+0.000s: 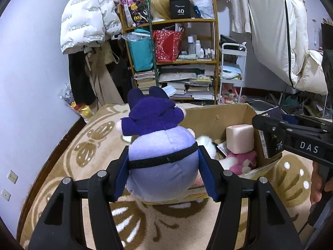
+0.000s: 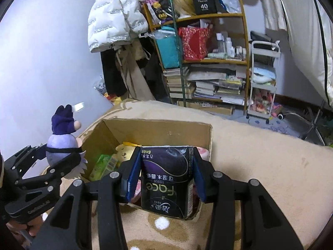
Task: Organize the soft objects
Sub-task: 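Drop the doll and black tissue pack into the box by opening both tools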
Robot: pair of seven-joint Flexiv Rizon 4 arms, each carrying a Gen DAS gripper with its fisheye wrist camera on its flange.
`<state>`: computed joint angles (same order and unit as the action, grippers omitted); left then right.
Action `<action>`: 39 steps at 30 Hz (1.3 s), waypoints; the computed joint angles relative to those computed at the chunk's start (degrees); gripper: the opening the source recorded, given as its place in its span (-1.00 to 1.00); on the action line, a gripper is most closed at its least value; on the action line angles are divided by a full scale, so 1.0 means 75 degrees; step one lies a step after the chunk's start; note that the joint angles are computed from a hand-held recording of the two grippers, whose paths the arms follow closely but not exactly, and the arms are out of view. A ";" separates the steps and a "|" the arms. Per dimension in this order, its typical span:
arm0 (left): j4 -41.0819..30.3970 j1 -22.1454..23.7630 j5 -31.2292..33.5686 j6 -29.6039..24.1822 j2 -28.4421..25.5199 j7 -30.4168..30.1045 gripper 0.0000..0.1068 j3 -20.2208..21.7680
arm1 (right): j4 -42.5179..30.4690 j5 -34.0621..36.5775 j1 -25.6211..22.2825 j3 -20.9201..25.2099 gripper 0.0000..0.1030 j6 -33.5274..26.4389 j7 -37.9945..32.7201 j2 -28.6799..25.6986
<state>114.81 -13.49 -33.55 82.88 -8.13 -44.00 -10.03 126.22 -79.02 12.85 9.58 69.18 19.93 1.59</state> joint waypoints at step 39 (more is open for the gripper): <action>0.0585 -0.0075 0.0563 -0.0689 0.0865 -0.0728 0.68 0.0603 | 0.0350 -0.0347 0.0066 0.0296 0.62 -0.0255 0.0636 0.0637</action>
